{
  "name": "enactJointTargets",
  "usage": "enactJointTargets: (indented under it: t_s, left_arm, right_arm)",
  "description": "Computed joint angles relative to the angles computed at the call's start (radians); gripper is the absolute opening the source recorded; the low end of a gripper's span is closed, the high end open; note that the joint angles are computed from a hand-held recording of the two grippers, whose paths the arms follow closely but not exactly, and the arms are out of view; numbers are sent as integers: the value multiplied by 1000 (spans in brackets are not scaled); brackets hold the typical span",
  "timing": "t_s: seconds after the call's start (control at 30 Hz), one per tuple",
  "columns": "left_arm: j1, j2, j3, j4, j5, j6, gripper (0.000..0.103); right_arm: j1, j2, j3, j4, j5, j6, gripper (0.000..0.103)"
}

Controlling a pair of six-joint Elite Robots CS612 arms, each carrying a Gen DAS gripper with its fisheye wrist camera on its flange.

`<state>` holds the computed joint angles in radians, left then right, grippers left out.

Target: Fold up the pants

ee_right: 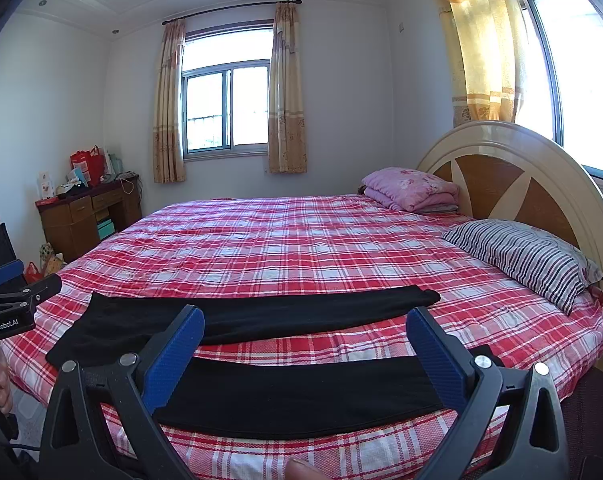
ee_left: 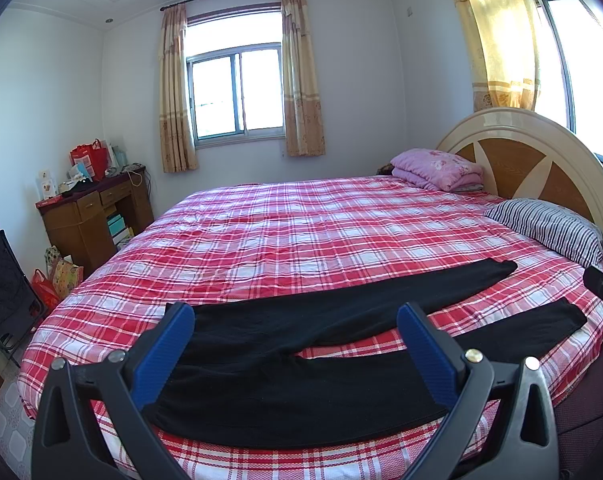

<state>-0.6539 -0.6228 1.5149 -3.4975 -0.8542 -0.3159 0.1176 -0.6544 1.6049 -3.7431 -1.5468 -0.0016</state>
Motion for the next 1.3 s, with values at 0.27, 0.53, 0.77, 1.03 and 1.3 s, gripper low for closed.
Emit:
enactJointTargets:
  t_s: [0.27,0.53,0.77,1.03,1.3]
  left_arm:
    - [0,0,0,0,1,0,103]
    - [1,0,1,5,-1,-7,103]
    - [0,1,1,9,0,-12,103]
    - [1,2,-2,22,-1,-19,103]
    - [1,2,-4,24,-2,-18,103]
  right_arm:
    - [0,1,-1,1,1,-1,102]
    - [0,2,-2,3,2,-3,102]
    - [1,5,-4,6,1,-7,102]
    - [3,9,-6,9,1,-10,102]
    - [4,12,-10,12,-3,-15,102]
